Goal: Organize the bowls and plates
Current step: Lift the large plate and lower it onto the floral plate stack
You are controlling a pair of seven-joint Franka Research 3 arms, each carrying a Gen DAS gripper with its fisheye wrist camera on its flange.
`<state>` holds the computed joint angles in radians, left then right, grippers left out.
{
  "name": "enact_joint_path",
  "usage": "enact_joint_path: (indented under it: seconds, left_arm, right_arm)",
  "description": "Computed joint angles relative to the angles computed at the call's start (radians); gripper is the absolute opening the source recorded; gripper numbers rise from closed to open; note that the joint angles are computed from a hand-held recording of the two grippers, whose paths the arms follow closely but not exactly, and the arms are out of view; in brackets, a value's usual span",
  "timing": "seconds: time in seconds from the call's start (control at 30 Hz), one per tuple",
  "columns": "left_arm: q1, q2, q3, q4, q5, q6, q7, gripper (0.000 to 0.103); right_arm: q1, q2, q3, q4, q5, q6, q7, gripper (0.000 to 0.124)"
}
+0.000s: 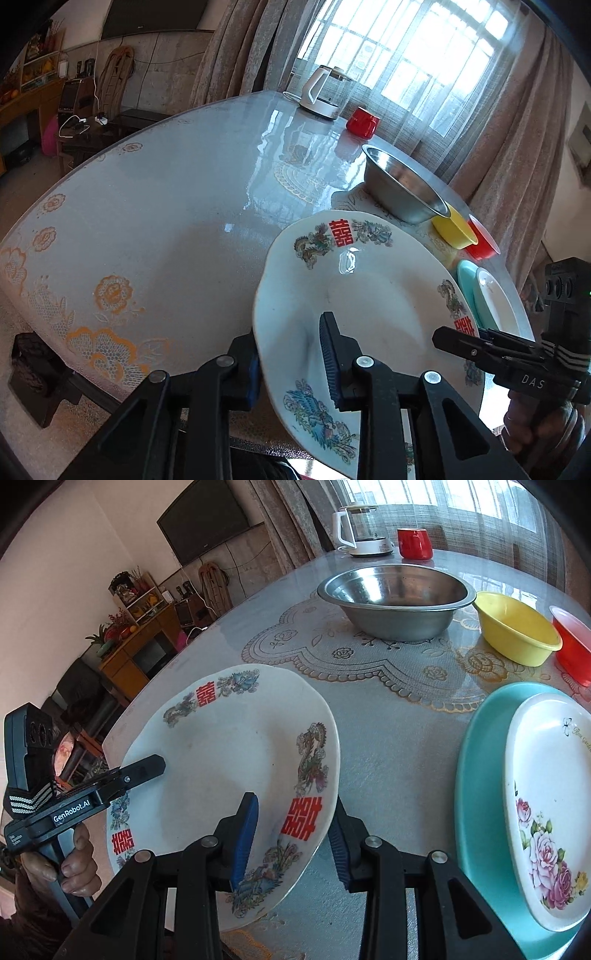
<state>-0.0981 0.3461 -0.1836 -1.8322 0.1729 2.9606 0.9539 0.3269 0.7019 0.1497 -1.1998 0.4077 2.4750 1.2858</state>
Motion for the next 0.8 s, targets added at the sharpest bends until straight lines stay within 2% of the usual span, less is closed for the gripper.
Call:
enact_joint_path:
  seconds: [0.03, 0.13, 0.2, 0.33, 0.4, 0.47, 0.6, 0.8]
  left_arm:
    - [-0.023, 0.0, 0.026, 0.007, 0.027, -0.009, -0.022, 0.028]
    - [-0.045, 0.001, 0.049, 0.017, 0.074, -0.028, -0.044, 0.028]
    - [-0.066, 0.0, 0.074, 0.022, 0.116, -0.041, -0.077, 0.028]
    - [-0.051, -0.011, 0.057, 0.003, 0.126, -0.008, -0.078, 0.028]
    - [-0.065, -0.015, 0.072, 0.0, 0.158, 0.004, -0.09, 0.028]
    - [-0.08, -0.018, 0.085, -0.002, 0.192, 0.01, -0.105, 0.028]
    - [-0.067, -0.011, 0.06, 0.005, 0.19, 0.012, -0.083, 0.028]
    - [-0.081, -0.004, 0.065, 0.016, 0.201, 0.018, -0.082, 0.028]
  right_arm:
    - [0.005, -0.003, -0.002, -0.004, -0.007, 0.004, -0.003, 0.038]
    - [0.033, -0.016, -0.027, -0.033, -0.055, 0.052, -0.007, 0.038]
    - [0.048, -0.027, -0.044, -0.054, -0.089, 0.075, 0.0, 0.034]
    - [0.031, -0.044, -0.028, -0.085, -0.084, 0.096, -0.012, 0.032]
    - [0.025, -0.051, -0.025, -0.091, -0.076, 0.096, -0.009, 0.032]
    - [0.025, -0.061, -0.03, -0.106, -0.079, 0.109, -0.007, 0.032]
    - [0.022, -0.086, -0.032, -0.143, -0.081, 0.144, -0.009, 0.033]
    - [0.021, -0.111, -0.037, -0.185, -0.087, 0.186, -0.013, 0.033]
